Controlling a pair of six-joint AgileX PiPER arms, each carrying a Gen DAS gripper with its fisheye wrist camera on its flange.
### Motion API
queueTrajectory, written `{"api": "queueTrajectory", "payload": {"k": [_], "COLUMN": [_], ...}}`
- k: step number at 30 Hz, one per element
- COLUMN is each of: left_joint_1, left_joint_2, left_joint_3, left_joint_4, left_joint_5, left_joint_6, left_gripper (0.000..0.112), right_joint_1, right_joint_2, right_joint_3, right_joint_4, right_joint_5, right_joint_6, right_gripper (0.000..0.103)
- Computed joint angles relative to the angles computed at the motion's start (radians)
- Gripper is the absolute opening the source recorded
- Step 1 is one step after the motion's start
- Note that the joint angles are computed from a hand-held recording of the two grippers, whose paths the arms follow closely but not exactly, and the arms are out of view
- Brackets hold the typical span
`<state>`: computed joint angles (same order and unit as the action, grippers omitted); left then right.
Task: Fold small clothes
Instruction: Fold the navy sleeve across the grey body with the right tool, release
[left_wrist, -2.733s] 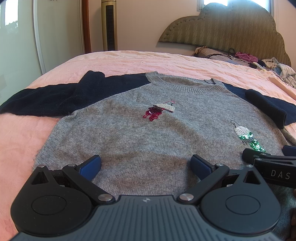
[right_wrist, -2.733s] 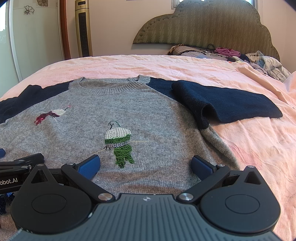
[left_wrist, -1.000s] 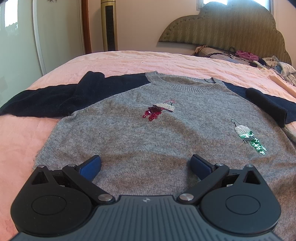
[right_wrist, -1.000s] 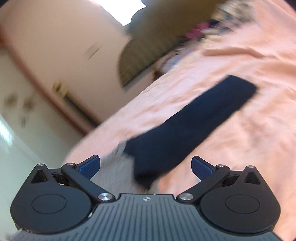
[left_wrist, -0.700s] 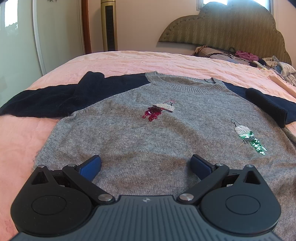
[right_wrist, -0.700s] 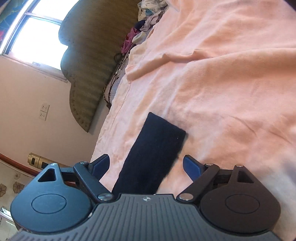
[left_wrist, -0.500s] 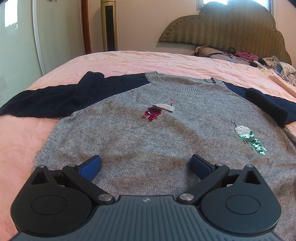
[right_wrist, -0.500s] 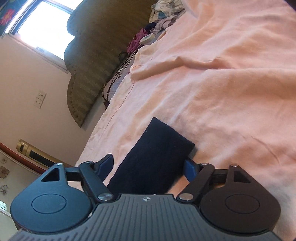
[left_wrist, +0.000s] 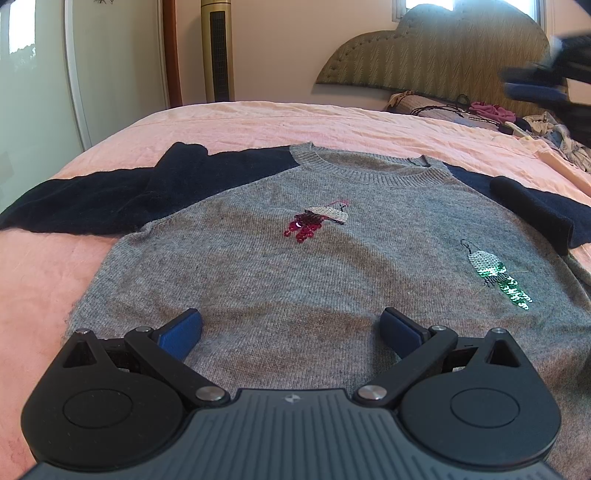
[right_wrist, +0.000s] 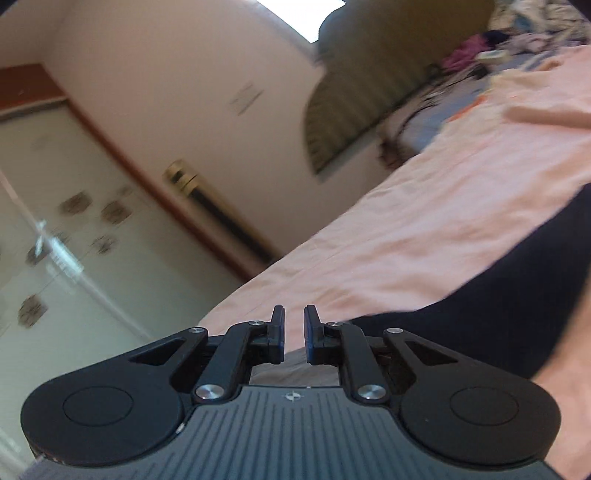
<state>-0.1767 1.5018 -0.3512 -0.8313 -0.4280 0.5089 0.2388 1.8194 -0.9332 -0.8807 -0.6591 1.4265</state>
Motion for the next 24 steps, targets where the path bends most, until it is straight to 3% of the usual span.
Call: {"api": "queueTrajectory", "payload": {"k": [2, 4, 5, 6, 9, 12, 16, 21, 24], "left_joint_1": [-0.005, 0.004, 0.005, 0.009, 0.02, 0.02, 0.02, 0.022, 0.028], "left_joint_2": [-0.001, -0.002, -0.003, -0.003, -0.004, -0.004, -0.003, -0.004, -0.005], "left_joint_3": [-0.002, 0.001, 0.001, 0.002, 0.007, 0.007, 0.007, 0.006, 0.008], "left_joint_4": [-0.009, 0.015, 0.021, 0.033, 0.064, 0.066, 0.064, 0.063, 0.074], "left_joint_5": [0.001, 0.004, 0.005, 0.006, 0.007, 0.007, 0.006, 0.008, 0.01], "left_joint_6": [0.006, -0.012, -0.018, -0.03, -0.053, -0.056, -0.054, -0.05, -0.056], "left_gripper": [0.103, 0.103, 0.103, 0.103, 0.103, 0.103, 0.103, 0.103, 0.103], "right_joint_1": [0.116, 0.169, 0.18, 0.187, 0.103, -0.116, -0.345, -0.51, -0.467], "right_joint_2": [0.047, 0.085, 0.088, 0.078, 0.022, -0.009, -0.058, -0.007, 0.049], "right_joint_3": [-0.064, -0.085, -0.057, -0.013, 0.115, 0.238, 0.324, 0.283, 0.221], "right_joint_4": [0.023, 0.02, 0.057, 0.134, 0.242, 0.336, 0.525, 0.31, 0.33], "right_joint_5": [0.068, 0.088, 0.068, 0.05, 0.003, -0.085, -0.02, 0.006, 0.023], "right_joint_6": [-0.013, 0.016, 0.002, -0.052, -0.121, -0.096, -0.138, 0.077, 0.008], "right_gripper": [0.018, 0.04, 0.065, 0.077, 0.077, 0.077, 0.077, 0.076, 0.077]}}
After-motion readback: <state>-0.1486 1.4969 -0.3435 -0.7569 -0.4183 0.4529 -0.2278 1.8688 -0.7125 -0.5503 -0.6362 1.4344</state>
